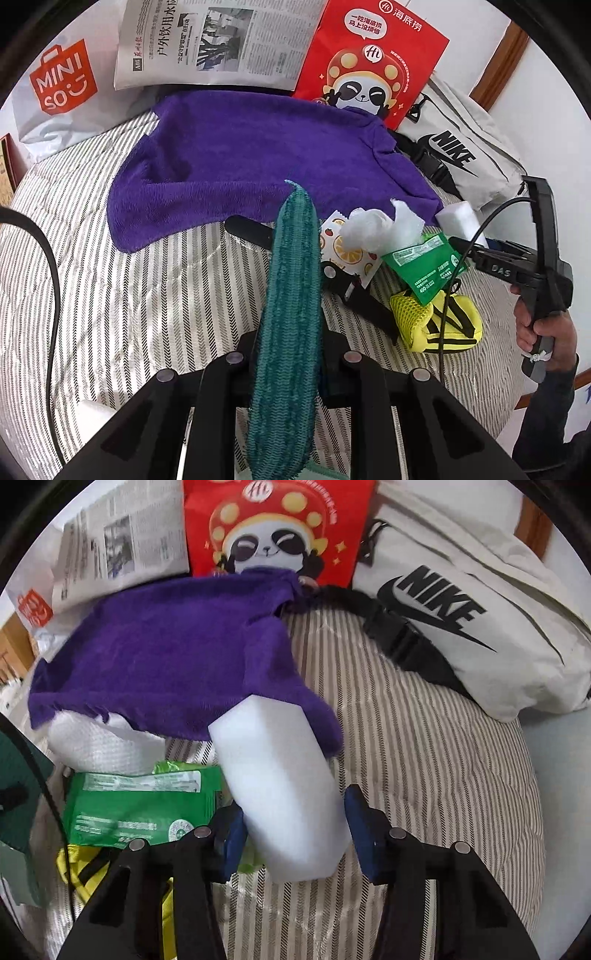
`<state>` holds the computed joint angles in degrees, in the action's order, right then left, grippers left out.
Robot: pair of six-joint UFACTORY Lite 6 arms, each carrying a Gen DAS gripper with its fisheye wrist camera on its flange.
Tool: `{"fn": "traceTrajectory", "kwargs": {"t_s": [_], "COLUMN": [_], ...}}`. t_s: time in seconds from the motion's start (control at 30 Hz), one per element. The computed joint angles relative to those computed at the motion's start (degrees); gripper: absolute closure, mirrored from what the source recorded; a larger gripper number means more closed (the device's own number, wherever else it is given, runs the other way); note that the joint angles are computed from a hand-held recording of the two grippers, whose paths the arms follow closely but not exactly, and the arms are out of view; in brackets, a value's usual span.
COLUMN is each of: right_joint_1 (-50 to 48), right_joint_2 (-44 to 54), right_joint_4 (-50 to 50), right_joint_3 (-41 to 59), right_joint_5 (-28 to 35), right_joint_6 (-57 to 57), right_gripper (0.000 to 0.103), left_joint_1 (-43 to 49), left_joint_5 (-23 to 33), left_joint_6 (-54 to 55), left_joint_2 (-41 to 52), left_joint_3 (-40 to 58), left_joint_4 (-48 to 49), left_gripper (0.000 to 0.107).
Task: Organize soft objects
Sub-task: 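Grasp the white sponge with the right tool while the left holds the pad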
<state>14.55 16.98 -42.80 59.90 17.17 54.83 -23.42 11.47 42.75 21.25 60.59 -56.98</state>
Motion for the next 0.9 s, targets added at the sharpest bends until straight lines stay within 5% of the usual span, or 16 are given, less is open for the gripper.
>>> {"fn": "traceTrajectory", "kwargs": {"t_s": [0.2, 0.43, 0.7, 0.9], "right_joint_1": [-2.8, -2.5, 0.4, 3.6], "right_joint_2": [-9.4, -13.0, -17.3, -15.5], "right_joint_4": [16.7, 19.3, 23.4, 24.3], "right_joint_3": [-6.2, -8.7, -8.9, -4.4], "right_joint_5": [-2.4, 0.8, 3.3, 3.3], "right_joint_6": [-13.7, -14.5, -16.4, -17.5], "right_gripper": [0.062, 0.062, 0.062, 0.062], "left_joint_1": [2.4, 3.9, 6.5, 6.8], "left_joint_5": [1.4, 2.6, 5.3, 5.5], "left_joint_6": [11.8, 17.0, 13.1, 0.0], "left_joint_2": [0.2, -2.3, -6.2, -8.7], "left_joint_3": [-0.5, -2.0, -2.2, 0.0], "left_joint_4": [-11.9, -17.1, -13.7, -0.3], "left_gripper": [0.088, 0.088, 0.089, 0.089]}}
